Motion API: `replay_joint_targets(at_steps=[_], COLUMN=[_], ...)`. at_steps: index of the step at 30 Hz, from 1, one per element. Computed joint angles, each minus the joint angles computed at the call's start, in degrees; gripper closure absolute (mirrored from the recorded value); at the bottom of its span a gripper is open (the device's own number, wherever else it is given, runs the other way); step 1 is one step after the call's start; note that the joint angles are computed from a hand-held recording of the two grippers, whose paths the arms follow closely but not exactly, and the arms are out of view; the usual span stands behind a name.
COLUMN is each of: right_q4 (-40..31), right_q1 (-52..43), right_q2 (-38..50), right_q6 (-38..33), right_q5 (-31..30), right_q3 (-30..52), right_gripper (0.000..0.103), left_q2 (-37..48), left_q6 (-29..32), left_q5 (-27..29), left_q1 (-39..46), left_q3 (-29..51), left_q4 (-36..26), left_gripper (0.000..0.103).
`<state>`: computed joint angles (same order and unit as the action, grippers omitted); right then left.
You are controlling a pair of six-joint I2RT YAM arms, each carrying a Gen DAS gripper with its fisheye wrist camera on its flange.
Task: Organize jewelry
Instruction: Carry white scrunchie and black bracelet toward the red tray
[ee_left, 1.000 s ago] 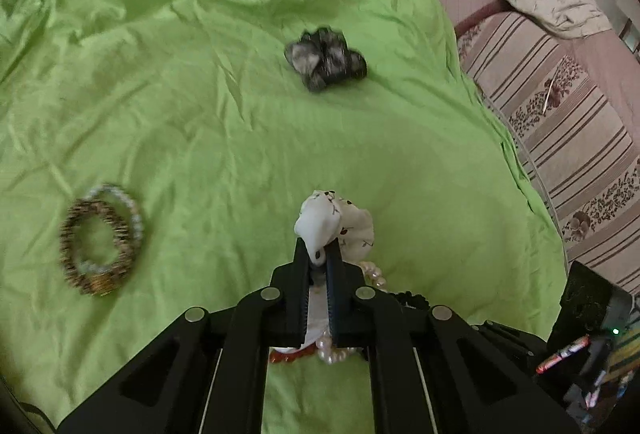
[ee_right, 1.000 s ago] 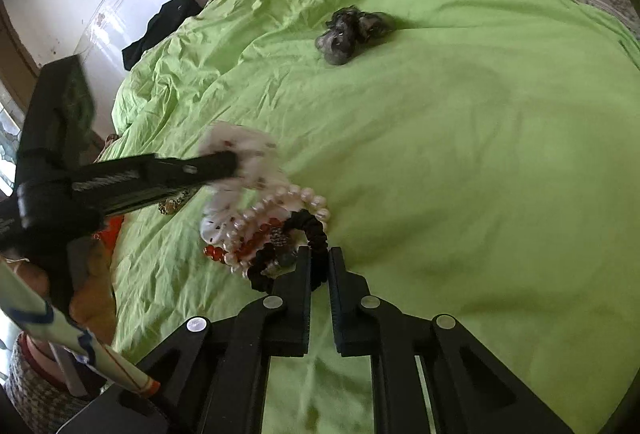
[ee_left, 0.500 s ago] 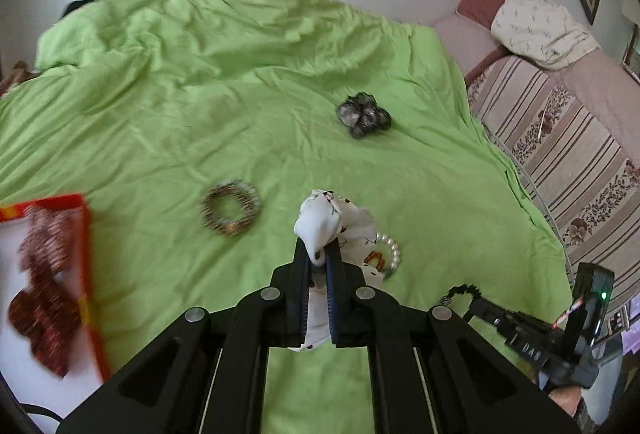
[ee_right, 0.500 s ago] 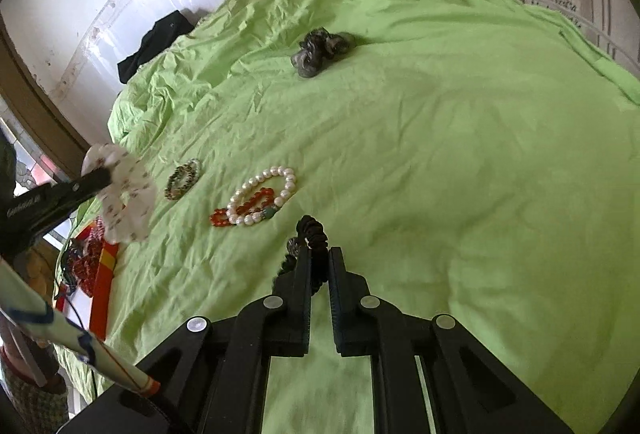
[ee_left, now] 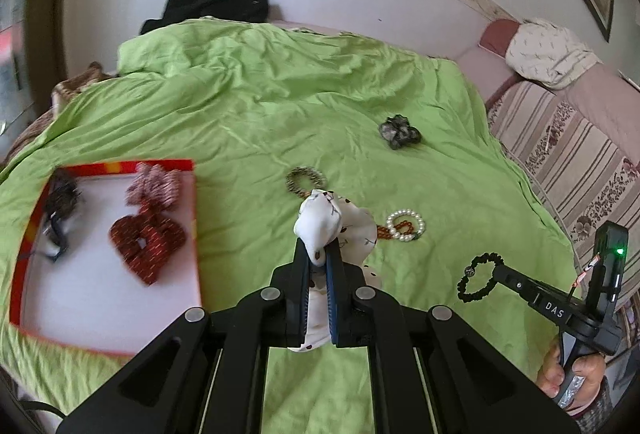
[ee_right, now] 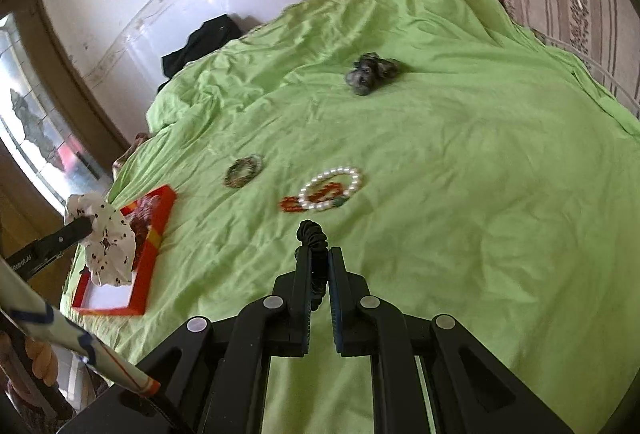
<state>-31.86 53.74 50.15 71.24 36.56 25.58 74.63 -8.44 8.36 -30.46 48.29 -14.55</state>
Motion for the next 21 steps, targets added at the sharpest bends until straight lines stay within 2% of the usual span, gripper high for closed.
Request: replay_joint_targets(at_steps=[5, 11, 21], right_q4=[-0.92, -1.67, -2.84], right_q1=[5.49, 9.53, 11.43], right_q2=[5.09, 9.8, 13.46], right_q6=[3.69, 6.85, 8.42], right_q5=[2.71, 4.36, 4.39], right_q3=[2.75, 4.81, 7.57], right_gripper=[0.094, 0.094, 0.094], left_q2=[-6.2, -7.05, -9.31], left_q6=[-0.44, 0.25, 1.68], left_q5=[-7.06, -15.22, -21.64], left_q1=[-1.13, -3.82, -4.35], left_q3=[-5.53, -8.92, -11.65], left_q4=[0.61, 1.76, 2.01], left_gripper=[0.096, 0.096, 0.096])
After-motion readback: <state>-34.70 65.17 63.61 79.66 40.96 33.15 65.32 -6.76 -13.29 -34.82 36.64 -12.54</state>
